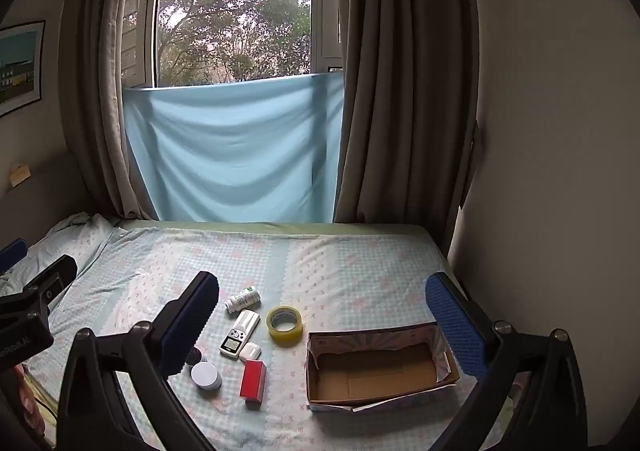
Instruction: Organize rigid objects
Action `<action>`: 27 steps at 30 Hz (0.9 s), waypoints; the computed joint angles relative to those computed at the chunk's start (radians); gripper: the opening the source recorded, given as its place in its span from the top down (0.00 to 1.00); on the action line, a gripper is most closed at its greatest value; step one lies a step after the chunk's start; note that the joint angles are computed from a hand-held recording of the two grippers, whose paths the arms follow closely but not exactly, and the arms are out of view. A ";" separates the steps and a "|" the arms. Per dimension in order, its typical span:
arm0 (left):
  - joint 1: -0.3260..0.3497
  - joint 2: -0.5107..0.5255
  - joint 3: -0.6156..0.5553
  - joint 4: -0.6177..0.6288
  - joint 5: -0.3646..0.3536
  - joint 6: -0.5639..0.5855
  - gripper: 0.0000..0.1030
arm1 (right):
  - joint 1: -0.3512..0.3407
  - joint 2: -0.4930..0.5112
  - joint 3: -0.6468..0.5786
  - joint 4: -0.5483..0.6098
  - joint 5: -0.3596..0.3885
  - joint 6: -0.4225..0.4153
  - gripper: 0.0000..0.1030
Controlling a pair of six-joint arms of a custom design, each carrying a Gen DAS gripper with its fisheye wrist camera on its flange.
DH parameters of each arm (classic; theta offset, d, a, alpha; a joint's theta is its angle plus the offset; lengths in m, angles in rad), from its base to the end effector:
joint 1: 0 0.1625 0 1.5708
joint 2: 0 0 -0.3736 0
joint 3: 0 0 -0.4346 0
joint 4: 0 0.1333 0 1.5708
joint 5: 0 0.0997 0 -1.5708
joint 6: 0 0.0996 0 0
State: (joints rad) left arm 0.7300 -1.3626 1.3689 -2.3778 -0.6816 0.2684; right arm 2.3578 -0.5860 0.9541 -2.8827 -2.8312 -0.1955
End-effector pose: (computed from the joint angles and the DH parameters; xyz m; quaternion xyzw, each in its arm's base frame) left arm -0.3262 -0.5746 0.5532 0.2953 0.7951 -0.4494 0.2806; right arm 0.5937 -0.5375 0.2756 0.1033 -0.7609 0.5043 0.3951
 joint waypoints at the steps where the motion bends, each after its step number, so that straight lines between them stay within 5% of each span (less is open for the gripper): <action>1: -0.001 0.001 -0.001 0.003 0.000 -0.002 0.00 | -0.001 -0.001 0.002 -0.001 0.001 -0.001 0.00; 8: 0.000 0.003 0.001 0.009 0.008 -0.022 0.00 | 0.002 0.003 -0.005 -0.035 0.007 -0.064 0.00; 27: -0.002 0.016 -0.001 -0.012 0.016 -0.036 0.00 | -0.012 -0.022 0.030 -0.047 0.072 -0.080 0.00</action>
